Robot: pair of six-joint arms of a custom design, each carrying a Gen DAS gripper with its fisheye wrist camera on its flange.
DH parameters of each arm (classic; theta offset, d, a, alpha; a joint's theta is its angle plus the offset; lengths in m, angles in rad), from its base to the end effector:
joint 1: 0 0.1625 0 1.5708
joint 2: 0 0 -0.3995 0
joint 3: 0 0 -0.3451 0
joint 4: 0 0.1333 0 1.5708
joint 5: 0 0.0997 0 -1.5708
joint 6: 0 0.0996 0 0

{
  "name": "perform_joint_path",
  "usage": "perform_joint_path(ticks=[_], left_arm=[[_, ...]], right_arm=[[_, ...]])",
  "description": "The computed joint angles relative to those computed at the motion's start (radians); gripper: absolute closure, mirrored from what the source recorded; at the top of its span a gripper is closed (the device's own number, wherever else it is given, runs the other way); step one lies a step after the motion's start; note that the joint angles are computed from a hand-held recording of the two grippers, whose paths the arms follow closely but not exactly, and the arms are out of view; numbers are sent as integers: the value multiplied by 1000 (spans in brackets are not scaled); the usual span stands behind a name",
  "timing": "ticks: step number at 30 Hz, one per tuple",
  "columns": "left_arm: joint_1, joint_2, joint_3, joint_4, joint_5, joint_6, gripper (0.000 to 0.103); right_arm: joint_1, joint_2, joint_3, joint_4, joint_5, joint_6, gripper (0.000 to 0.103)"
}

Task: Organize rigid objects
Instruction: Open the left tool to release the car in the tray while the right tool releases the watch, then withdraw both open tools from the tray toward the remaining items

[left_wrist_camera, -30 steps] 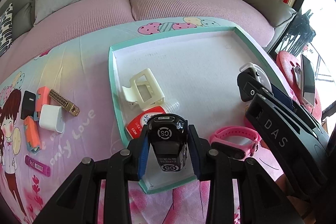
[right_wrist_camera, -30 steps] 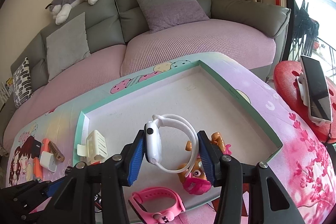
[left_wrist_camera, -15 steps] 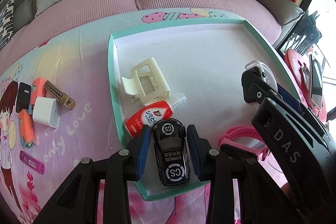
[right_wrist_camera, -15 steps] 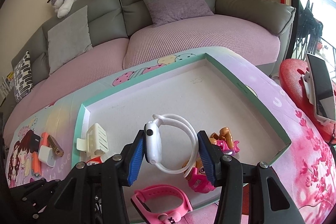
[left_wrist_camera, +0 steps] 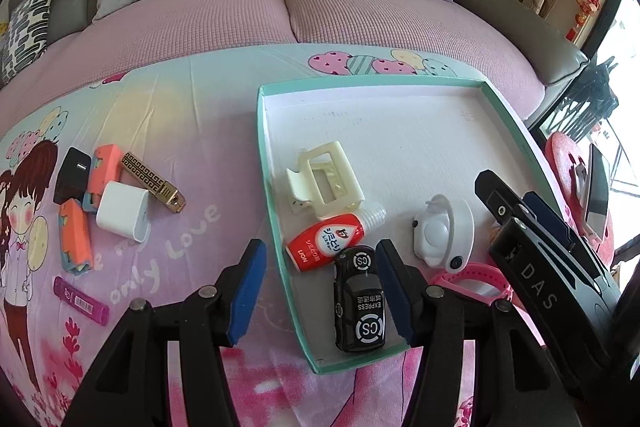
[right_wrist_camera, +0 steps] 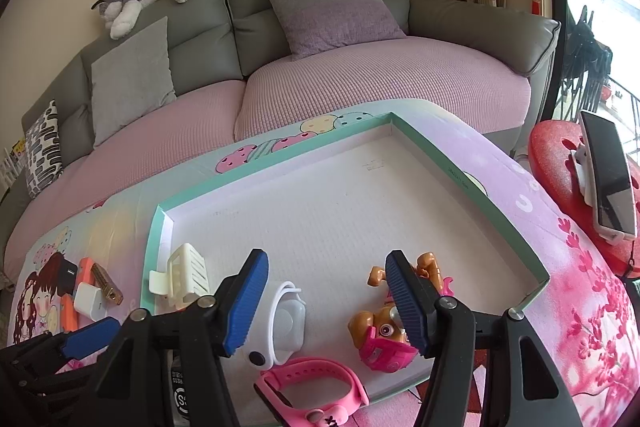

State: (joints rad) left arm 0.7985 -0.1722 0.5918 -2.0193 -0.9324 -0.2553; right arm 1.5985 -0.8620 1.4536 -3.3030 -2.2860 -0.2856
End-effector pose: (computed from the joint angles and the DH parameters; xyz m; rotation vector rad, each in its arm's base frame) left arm -0.4277 -0.7152 0.0133 0.6434 2.4810 -0.4486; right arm 0.0861 -0.6543 0.3326 -0.1643 -2.0865 1.1968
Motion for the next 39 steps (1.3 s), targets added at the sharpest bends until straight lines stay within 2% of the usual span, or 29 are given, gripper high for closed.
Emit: perform_joint_path(ticks=[3, 5, 6, 7, 11, 14, 16, 20, 25, 33, 39], left_arm=[[8, -27, 32, -27, 28, -30, 44], [18, -43, 44, -29, 56, -78, 26], [24, -52, 53, -33, 72, -112, 12], [30, -66, 72, -49, 84, -143, 10], [43, -133, 171, -100, 143, -250, 9], [50, -156, 200, -85, 202, -320, 9], [56, -171, 218, -74, 224, -366, 9], [65, -188, 233, -35, 263, -453, 9], [69, -209, 250, 8, 318, -508, 9], [81, -271, 317, 17, 351, -584, 9], [91, -323, 368, 26, 379, -634, 9]], right_arm=[[0, 1, -2, 7, 1, 2, 36], [0, 2, -4, 13, 3, 0, 33], [0, 4, -6, 14, 5, -3, 32], [1, 6, -7, 14, 5, -7, 28], [4, 16, -14, 12, 3, -25, 13], [7, 23, -20, 18, 5, -34, 3], [9, 28, -23, 23, 8, -41, 0], [17, 43, -34, 30, 4, -59, 0], [28, 57, -41, 37, 24, -66, 0], [59, 97, -69, 68, 67, -94, 0], [89, 140, -97, 89, 72, -130, 0]])
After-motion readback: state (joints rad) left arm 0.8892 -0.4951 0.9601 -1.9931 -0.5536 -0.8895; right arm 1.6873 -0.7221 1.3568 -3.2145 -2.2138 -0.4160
